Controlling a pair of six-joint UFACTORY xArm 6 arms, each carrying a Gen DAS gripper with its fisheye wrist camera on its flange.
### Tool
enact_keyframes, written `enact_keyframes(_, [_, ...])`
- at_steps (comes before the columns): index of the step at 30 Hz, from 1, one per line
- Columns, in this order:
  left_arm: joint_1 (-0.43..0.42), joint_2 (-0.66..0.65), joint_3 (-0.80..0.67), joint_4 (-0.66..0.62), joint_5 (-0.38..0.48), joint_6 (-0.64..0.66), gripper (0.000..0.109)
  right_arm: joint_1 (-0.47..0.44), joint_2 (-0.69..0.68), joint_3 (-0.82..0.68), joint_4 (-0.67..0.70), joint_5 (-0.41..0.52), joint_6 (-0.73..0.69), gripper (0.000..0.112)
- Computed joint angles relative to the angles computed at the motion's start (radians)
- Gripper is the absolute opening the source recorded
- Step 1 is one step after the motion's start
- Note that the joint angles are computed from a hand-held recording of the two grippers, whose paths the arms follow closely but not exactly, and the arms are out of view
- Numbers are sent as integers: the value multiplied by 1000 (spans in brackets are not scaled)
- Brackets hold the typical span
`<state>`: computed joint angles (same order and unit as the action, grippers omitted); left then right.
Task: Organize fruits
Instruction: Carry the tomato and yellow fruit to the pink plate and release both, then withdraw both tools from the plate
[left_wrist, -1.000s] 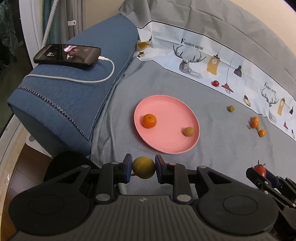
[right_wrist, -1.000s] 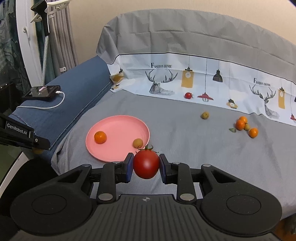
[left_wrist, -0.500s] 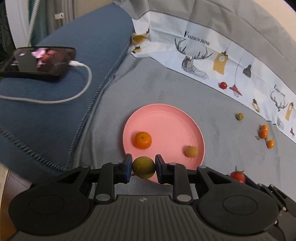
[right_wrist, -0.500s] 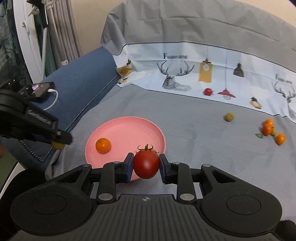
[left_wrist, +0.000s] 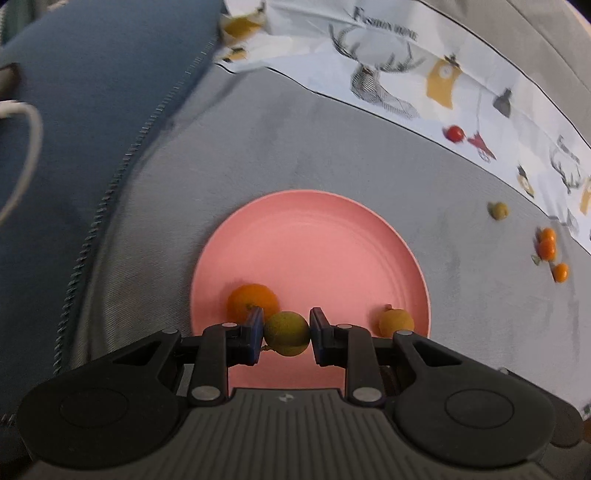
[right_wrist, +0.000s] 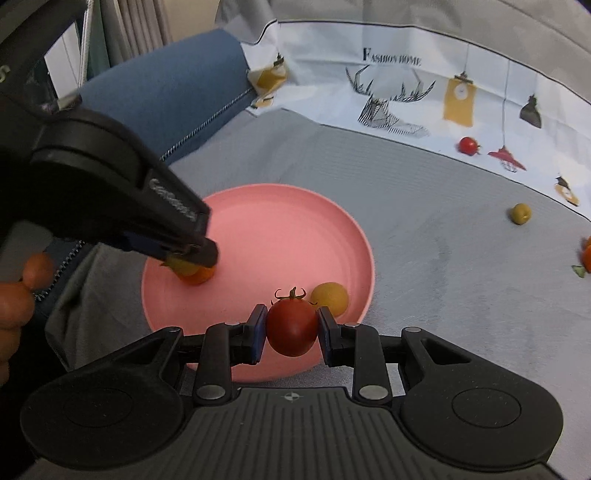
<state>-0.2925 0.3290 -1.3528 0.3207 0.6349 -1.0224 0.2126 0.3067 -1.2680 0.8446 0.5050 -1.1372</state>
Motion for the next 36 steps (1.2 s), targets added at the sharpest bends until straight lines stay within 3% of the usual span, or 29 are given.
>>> enact_keyframes(2, [9,-15,26,14,-52,7,65,0,14,-21,22,15,-18,34])
enact_keyframes(3, [8,-25,31,56,-57,-27,95,0,17,-31,45,16,-38,48])
enact_keyframes(4, [6,-47,45,140,-56,-102,103,-2,19,-41,52,18,-51,56])
enact_keyframes(5, [3,-73,67,229,-62,-186,103,-4,17,-47,52,15,-62,69])
enact_keyframes(6, [0,-103,94,282,-72,-227,103,-6,7,-43,54,7,-71,75])
enact_keyframes(10, [-49,-205,172,318,-4,-263,103,-36,-74,25,23,18,-49,81])
enact_keyframes(15, [-190,-313,232,346,249,-377,103,-111,-211,154,-65,56,28,89])
enact_keyframes(19, [-301,-352,235,309,426,-440,103,-148,-333,256,-29,35,-36,92])
enact_keyframes(22, [-337,-396,262,291,443,-441,103,-162,-432,327,52,13,-113,94])
enact_keyframes(27, [-419,-462,280,381,509,-540,103,-168,-580,425,176,19,-252,98])
enact_keyframes(36, [-552,-471,240,485,630,-603,103,-224,-747,519,270,85,-329,100])
